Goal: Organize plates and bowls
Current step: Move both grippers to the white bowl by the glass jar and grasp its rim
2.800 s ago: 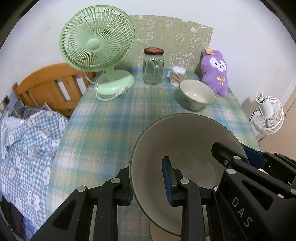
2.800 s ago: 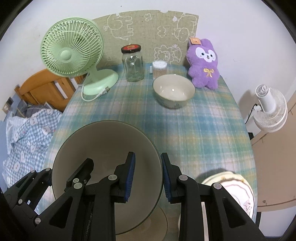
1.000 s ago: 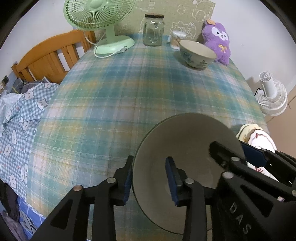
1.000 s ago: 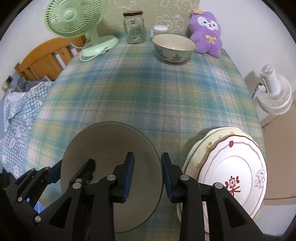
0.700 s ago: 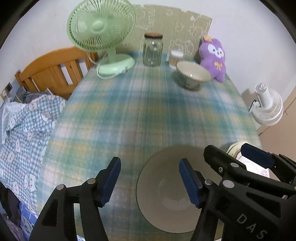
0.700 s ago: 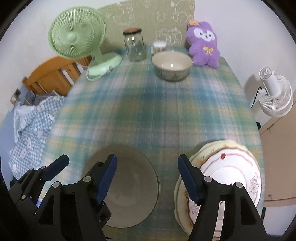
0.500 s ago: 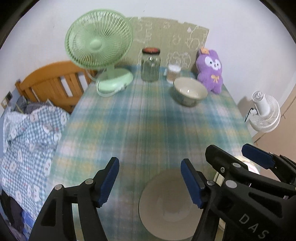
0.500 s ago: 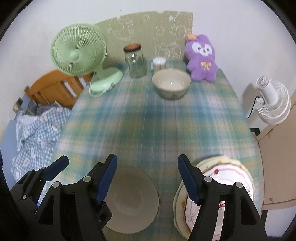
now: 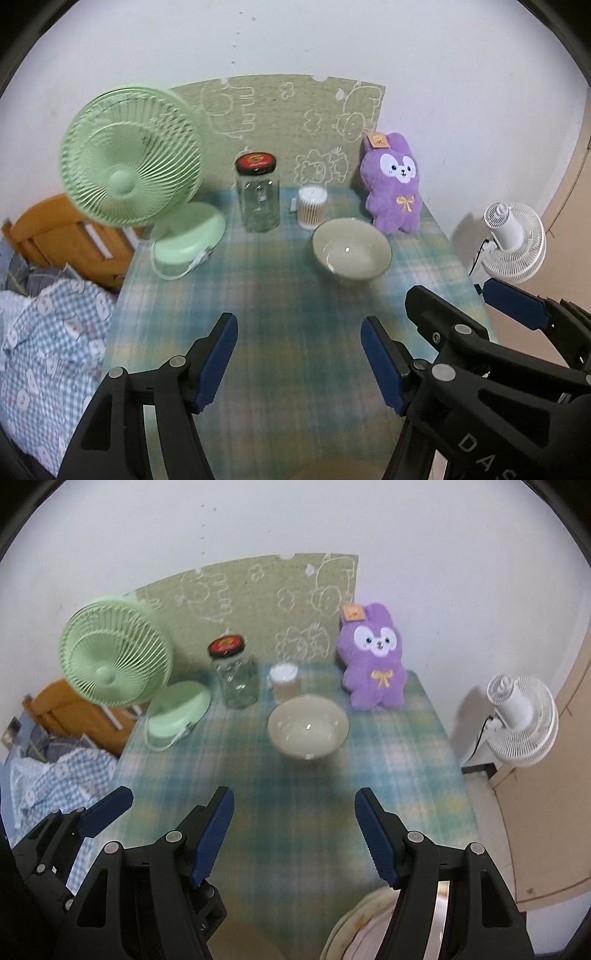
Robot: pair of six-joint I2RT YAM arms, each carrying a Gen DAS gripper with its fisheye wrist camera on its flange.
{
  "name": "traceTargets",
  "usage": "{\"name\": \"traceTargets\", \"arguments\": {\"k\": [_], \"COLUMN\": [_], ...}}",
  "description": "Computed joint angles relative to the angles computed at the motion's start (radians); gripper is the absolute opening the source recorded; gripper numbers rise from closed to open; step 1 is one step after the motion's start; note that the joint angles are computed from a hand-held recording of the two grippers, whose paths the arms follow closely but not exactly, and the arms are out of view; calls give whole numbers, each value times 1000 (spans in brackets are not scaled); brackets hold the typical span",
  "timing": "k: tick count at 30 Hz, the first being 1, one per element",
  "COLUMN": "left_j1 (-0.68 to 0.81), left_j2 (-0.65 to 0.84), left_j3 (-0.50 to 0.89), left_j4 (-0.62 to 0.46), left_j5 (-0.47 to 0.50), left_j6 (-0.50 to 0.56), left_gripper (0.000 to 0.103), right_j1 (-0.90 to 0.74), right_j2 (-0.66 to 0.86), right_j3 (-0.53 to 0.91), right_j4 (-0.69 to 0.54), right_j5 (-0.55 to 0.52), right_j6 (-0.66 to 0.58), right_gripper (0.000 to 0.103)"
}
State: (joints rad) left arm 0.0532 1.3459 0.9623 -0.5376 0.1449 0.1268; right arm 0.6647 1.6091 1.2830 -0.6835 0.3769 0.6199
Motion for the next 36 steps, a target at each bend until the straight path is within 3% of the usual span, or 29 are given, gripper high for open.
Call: {"name": "traceTargets", "arguments": {"k": [11, 20, 24, 34, 35, 36], "left_j1": [-122, -172, -183, -195, -195, -197], "left_j2": [374, 637, 744, 894, 901, 909], "left_j3": [202, 362, 453, 584, 590, 597], "left_j4": [147, 216, 197, 179, 176, 171], "left_j5": [-100, -146, -141, -141, -141, -156], "left_j6": [-137, -173, -176, -177, -181, -182], "left_gripper": [70, 65, 59, 47, 46, 41], "right_j1": [-252, -342, -368, -403, -406, -402], "right_j2": [268, 495, 590, 740, 750, 759], "right_j3": [122, 264, 341, 479, 487, 497], "right_j4": [181, 227, 226, 194, 194, 189], "right_j5": [-223, -292, -319, -356, -368, -354], "right_j6": [-213, -257, -288, -276, -276, -278], "right_gripper": [71, 71, 64, 59, 57, 47]}}
